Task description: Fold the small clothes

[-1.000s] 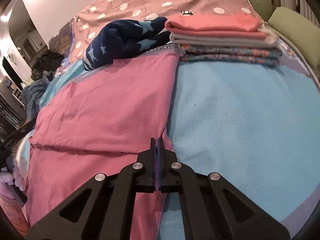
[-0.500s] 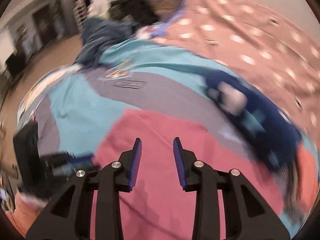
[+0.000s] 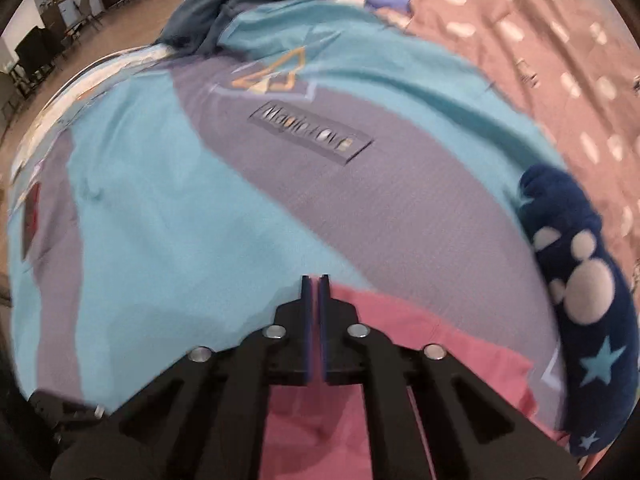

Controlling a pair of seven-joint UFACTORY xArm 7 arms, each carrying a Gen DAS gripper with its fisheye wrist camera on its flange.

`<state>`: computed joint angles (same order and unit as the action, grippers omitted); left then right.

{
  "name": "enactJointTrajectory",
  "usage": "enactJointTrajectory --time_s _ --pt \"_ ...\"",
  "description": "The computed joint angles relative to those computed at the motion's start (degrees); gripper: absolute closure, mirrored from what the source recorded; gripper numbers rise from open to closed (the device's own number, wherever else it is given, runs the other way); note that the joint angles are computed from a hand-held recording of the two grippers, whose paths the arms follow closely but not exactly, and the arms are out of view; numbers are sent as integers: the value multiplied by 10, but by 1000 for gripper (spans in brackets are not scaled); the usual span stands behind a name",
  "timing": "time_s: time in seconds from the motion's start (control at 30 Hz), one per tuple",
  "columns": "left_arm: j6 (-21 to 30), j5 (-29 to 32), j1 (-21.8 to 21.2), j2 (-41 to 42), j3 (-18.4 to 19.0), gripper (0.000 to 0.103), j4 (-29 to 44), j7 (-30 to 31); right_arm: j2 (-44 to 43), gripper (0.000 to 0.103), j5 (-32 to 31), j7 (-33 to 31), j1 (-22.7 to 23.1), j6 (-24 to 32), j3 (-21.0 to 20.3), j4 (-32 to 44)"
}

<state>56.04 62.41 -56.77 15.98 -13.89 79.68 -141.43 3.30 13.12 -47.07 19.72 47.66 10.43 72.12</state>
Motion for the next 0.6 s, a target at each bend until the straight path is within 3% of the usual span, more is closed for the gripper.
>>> enactJointTrajectory --time_s 0.1,0.27,0.33,0.4,0.5,0.53,0.57,0.6 --pt "58 -45 -9 25 -6 94 50 76 34 103 17 40 -3 -13 -2 21" --pt "66 -62 -19 22 5 93 52 91 15 103 133 -6 -46 16 -11 22" --pt "95 -65 -27 20 5 92 56 93 -33 94 197 -70 -75 32 -32 -3" --pt "120 -32 -40 13 7 92 53 74 -97 90 240 -144 -102 46 -70 -50" --pt "82 85 -44 -15 6 92 10 -11 -170 86 273 -220 -150 118 -152 -107" --pt "73 93 -38 -11 1 92 12 -8 -190 82 271 -237 -171 133 -179 -127" --pt "66 79 -18 2 -15 89 25 19 -204 81 265 -249 -192 142 -202 -140" --pt "60 45 -19 15 -7 87 40 53 -214 80 253 -259 -222 148 -231 -155"
